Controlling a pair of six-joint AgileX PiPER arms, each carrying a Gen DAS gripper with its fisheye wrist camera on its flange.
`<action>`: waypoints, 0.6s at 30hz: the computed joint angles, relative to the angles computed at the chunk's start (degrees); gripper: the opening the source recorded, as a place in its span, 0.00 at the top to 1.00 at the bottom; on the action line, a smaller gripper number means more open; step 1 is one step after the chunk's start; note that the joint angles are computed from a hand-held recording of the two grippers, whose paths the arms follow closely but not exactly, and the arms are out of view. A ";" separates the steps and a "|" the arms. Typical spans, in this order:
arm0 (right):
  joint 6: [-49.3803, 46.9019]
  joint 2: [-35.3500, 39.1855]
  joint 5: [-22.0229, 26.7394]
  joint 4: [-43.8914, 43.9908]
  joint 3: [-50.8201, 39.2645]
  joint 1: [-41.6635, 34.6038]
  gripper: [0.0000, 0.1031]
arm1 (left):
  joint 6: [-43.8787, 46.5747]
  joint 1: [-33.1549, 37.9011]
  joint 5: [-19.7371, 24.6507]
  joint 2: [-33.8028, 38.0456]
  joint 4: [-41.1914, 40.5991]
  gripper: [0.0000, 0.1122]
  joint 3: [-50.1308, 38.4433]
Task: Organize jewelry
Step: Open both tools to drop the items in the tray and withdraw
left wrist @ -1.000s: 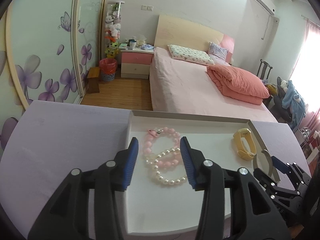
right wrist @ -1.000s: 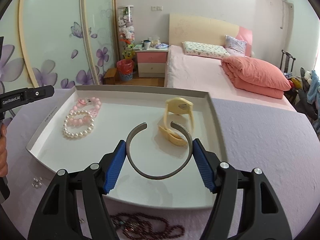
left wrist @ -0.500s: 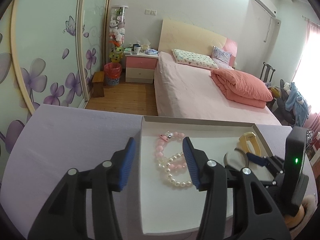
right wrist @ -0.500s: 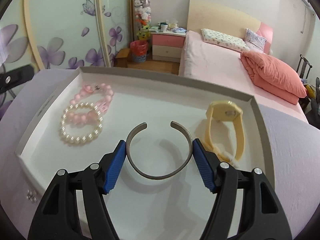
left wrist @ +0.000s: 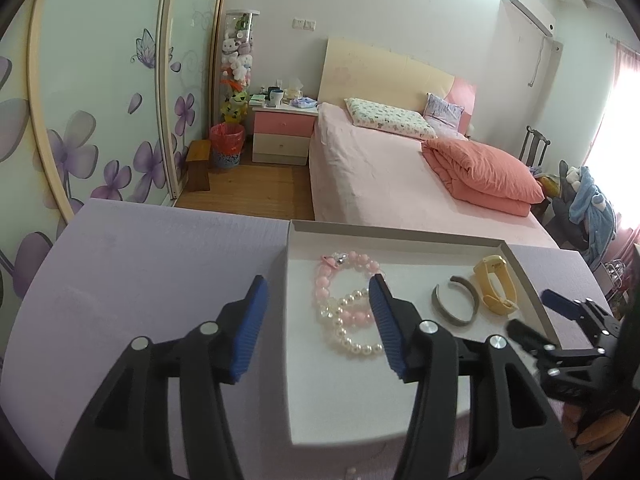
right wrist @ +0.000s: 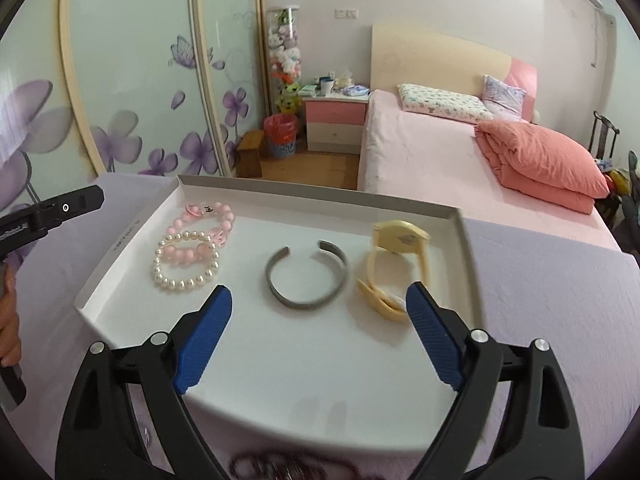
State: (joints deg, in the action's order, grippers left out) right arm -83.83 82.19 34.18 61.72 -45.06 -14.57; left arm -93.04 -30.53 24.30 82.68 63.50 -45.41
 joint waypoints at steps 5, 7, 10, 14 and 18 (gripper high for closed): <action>-4.07 -4.46 6.43 1.06 2.49 -8.34 0.16 | -0.83 -3.88 3.66 -5.38 -0.95 0.51 3.60; -6.42 -7.04 10.29 1.44 4.60 -13.31 0.19 | -2.03 -6.60 6.01 -7.80 -1.27 0.50 5.42; -8.92 -9.60 15.44 0.63 7.25 -19.89 0.25 | -4.44 -11.74 10.10 -11.35 -1.75 0.49 8.16; -11.83 -11.16 21.54 -1.45 9.73 -27.81 0.35 | -9.74 -20.52 16.58 -15.25 -1.37 0.43 11.79; -14.02 -12.06 24.63 -3.46 12.48 -33.02 0.39 | -16.70 -30.66 23.13 -17.67 -1.36 0.39 15.44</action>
